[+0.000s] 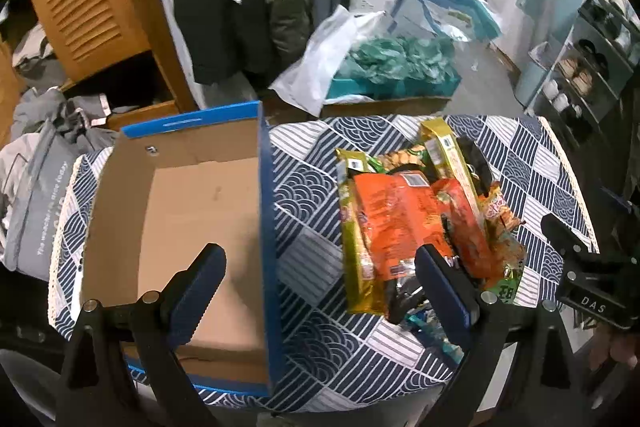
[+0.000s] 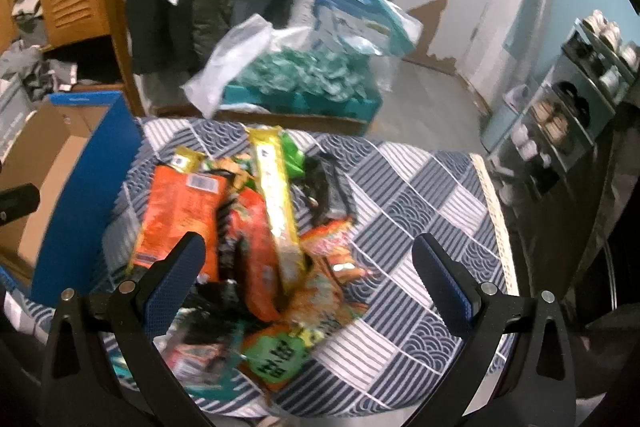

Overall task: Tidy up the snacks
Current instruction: 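Grasp the orange chip bag with the left tool while the right grasps the green-orange bag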

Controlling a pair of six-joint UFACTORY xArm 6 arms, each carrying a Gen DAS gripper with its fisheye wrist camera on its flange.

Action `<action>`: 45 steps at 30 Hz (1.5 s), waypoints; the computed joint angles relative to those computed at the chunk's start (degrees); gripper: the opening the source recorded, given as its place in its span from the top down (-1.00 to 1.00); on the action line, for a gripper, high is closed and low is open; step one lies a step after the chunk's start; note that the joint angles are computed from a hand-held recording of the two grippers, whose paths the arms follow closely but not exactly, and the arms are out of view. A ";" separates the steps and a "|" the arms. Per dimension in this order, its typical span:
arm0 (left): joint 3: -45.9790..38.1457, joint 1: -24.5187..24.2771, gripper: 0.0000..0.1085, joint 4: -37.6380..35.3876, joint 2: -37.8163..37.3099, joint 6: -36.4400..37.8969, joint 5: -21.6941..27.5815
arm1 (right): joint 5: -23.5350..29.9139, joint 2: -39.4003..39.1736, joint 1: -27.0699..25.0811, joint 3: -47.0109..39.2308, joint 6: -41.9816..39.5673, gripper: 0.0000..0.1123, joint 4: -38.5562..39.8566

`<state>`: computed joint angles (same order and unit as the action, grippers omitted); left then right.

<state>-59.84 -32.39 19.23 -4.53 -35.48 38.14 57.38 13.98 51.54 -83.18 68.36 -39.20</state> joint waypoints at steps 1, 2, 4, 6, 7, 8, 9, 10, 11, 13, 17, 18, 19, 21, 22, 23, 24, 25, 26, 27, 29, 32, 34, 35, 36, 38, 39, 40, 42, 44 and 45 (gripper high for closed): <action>-0.72 -0.33 -0.78 -0.44 0.79 0.39 0.33 | 0.21 -0.40 -0.11 0.72 0.30 -0.80 0.11; -1.17 -0.65 -0.78 -0.72 1.39 0.55 0.50 | 0.27 -0.80 -0.20 1.48 0.61 -0.80 0.14; -2.31 -1.29 -0.78 -1.41 2.77 1.13 0.97 | 0.42 -1.62 -0.57 3.13 1.09 -0.80 0.67; -3.42 -1.69 -0.78 -1.67 4.11 1.64 1.54 | 0.25 -2.43 -0.97 4.83 1.70 -0.80 1.29; -3.97 -1.99 -0.78 -1.54 4.88 1.59 1.84 | 0.07 -2.64 -1.15 5.35 1.83 -0.80 1.58; -4.41 -2.16 -0.78 -1.61 5.53 1.60 2.08 | -0.07 -2.76 -1.33 5.84 1.89 -0.80 2.06; -4.93 -2.26 -0.78 -1.90 6.24 1.65 2.29 | -0.08 -2.73 -1.46 6.14 1.86 -0.80 2.58; -5.47 -2.38 -0.78 -2.21 7.10 1.46 2.55 | -0.04 -2.65 -1.55 6.42 1.74 -0.80 3.14; -5.57 -2.46 -0.78 -2.55 7.34 1.45 2.72 | -0.09 -2.45 -1.64 6.59 1.68 -0.80 3.60; -6.35 -2.54 -0.78 -3.66 8.61 2.06 3.19 | -0.82 -2.16 -1.94 7.42 1.65 -0.80 4.67; -7.41 -2.60 -0.78 -4.57 10.62 2.45 4.11 | -4.62 -0.53 -3.13 8.61 0.19 -0.80 9.97; -7.80 -2.61 -0.78 -4.72 11.15 2.59 4.30 | -5.13 -0.21 -3.22 8.69 -0.01 -0.80 10.82; -8.21 -2.63 -0.78 -5.17 11.77 2.90 4.59 | -5.82 0.43 -3.53 8.57 -0.54 -0.80 12.37; -8.36 -2.44 -0.78 -6.37 12.26 3.83 4.72 | -6.88 1.55 -4.00 8.27 -1.25 -0.80 14.99; -8.72 -2.39 -0.78 -7.19 12.78 4.24 4.95 | -7.31 1.94 -4.26 8.14 -1.44 -0.80 15.95; -8.99 -2.27 -0.78 -8.10 13.23 4.73 5.04 | -7.86 2.51 -4.57 8.00 -1.52 -0.80 16.98; -9.04 -2.22 -0.78 -8.91 13.51 5.12 4.98 | -8.20 2.81 -4.72 8.04 -1.46 -0.80 17.54; -9.13 -2.19 -0.78 -9.52 13.77 5.33 5.03 | -8.48 3.14 -4.89 8.08 -1.49 -0.80 18.46; -9.16 -2.21 -0.78 -9.61 13.99 5.18 4.89 | -8.74 3.65 -5.11 8.00 -1.62 -0.80 19.53; -9.29 -2.27 -0.78 -9.40 14.27 4.99 4.72 | -8.98 4.30 -5.44 7.91 -2.06 -0.80 21.31; -9.94 -2.37 -0.78 -8.98 15.06 4.85 5.02 | -9.74 4.81 -5.69 8.29 -2.61 -0.80 23.27; -10.69 -2.53 -0.78 -9.94 16.09 5.47 5.35 | -11.15 5.23 -6.04 8.96 -3.55 -0.80 25.61; -11.24 -2.53 -0.78 -11.34 16.75 6.26 5.42 | -11.10 5.57 -6.11 8.94 -4.64 -0.74 26.08; -11.51 -2.59 -0.78 -11.77 17.02 6.42 5.54 | -11.65 5.57 -6.16 9.22 -5.40 -0.63 26.28; -11.90 -2.63 -0.78 -12.28 17.39 6.63 5.71 | -12.10 5.61 -6.27 9.34 -6.08 -0.54 26.56; -12.77 -2.68 -0.78 -13.21 18.22 6.93 5.97 | -12.46 5.54 -6.61 9.73 -7.60 -0.31 26.93; -13.29 -2.69 -0.78 -13.49 18.67 6.82 6.16 | -12.56 5.28 -6.75 9.99 -7.95 -0.29 26.61; -13.79 -2.68 -0.78 -13.82 19.10 6.66 6.29 | -12.30 5.15 -6.84 9.98 -8.26 -0.24 26.27; -14.52 -2.53 -0.78 -15.06 19.84 6.73 6.23 | -10.29 4.87 -6.91 9.56 -8.23 -0.15 24.29; -15.48 -2.34 -0.78 -16.25 20.69 6.41 6.60 | -7.50 4.57 -6.81 9.26 -6.98 -0.08 21.18; -15.91 -2.31 -0.78 -16.59 21.09 6.09 6.69 | -6.07 4.40 -6.92 9.15 -6.10 -0.07 19.67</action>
<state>-75.75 -34.70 2.64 16.56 -29.39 44.83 51.32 18.37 44.62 -74.03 62.26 -19.53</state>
